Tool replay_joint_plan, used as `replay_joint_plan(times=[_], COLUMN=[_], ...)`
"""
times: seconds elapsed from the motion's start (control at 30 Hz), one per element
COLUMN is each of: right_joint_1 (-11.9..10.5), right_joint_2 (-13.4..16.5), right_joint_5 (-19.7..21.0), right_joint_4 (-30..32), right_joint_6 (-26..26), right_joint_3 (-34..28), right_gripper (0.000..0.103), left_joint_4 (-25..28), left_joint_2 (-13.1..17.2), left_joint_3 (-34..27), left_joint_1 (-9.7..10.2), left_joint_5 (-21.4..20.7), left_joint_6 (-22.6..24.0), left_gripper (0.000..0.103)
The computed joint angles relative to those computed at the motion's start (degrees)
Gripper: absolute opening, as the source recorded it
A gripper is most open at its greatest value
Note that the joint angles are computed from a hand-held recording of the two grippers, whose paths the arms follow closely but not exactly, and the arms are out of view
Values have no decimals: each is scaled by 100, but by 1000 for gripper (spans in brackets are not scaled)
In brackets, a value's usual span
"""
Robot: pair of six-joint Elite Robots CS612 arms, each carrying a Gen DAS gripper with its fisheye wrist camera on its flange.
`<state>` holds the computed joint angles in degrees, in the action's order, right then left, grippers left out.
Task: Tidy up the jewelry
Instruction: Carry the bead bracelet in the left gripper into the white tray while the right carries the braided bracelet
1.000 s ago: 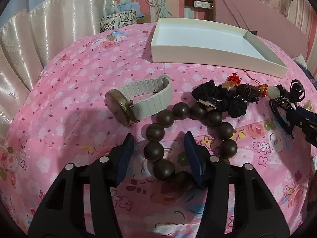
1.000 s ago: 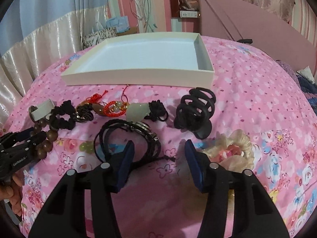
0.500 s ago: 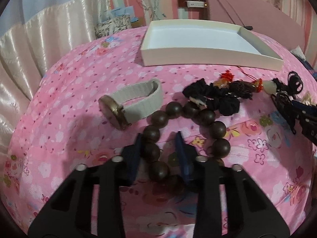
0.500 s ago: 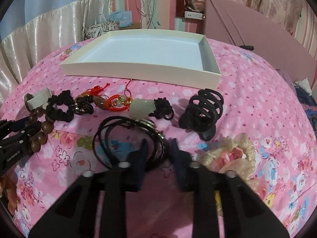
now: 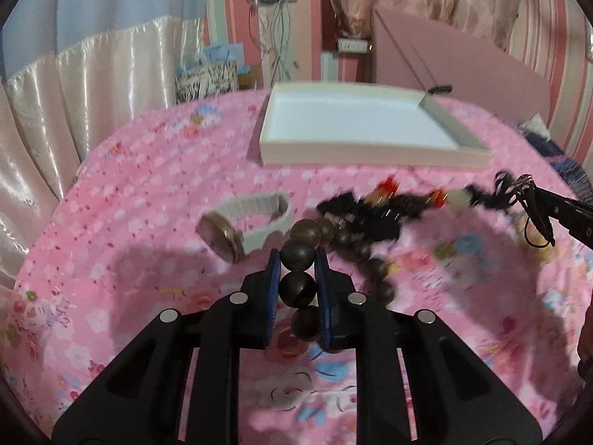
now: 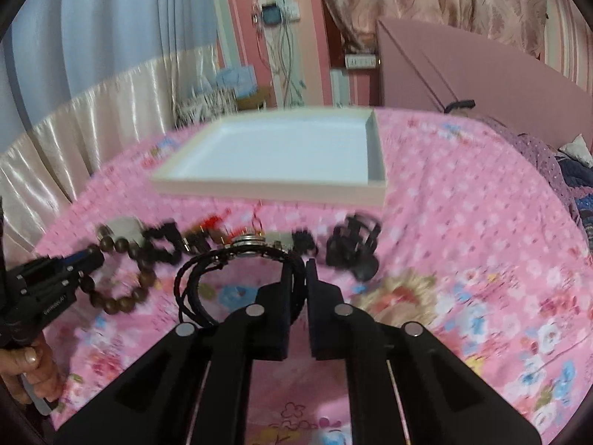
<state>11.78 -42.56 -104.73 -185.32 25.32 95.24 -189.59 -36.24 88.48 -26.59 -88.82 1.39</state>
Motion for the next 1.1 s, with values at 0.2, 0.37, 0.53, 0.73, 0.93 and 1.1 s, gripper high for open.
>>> replay_joint_plan(times=[0.2,0.37,0.53,0.73,0.93,1.1], right_joint_1=[-76,-157,-278,-476,-631,-623], right_joint_2=[-156,-137,-43,97,477,733], right_joint_5=[-30,-64,-80,125,330,204], right_joint_4=[-275,-352,-264,-2,794,1149], right_joint_6=[-144,-222,-252,-434,-633,-750], right_joint_3=[47,-63,-338,-751,-1415,-1713], right_gripper=[7,7,7,7,7,7], left_joint_4=[-50,-183,-114,293,730,1215], left_joint_2=[-117,-96,56,408,927,1283], left_joint_3=[-104,-345,-827,-1634,-2567,-3105], left_joint_1=[22,18,16,43,87,141], left_joint_5=[-320,-303,-208,-398,-813,-1173], left_joint_6=[6,21,-23,-246,-429,-466], left_gripper=[17,17,17,17,17,17])
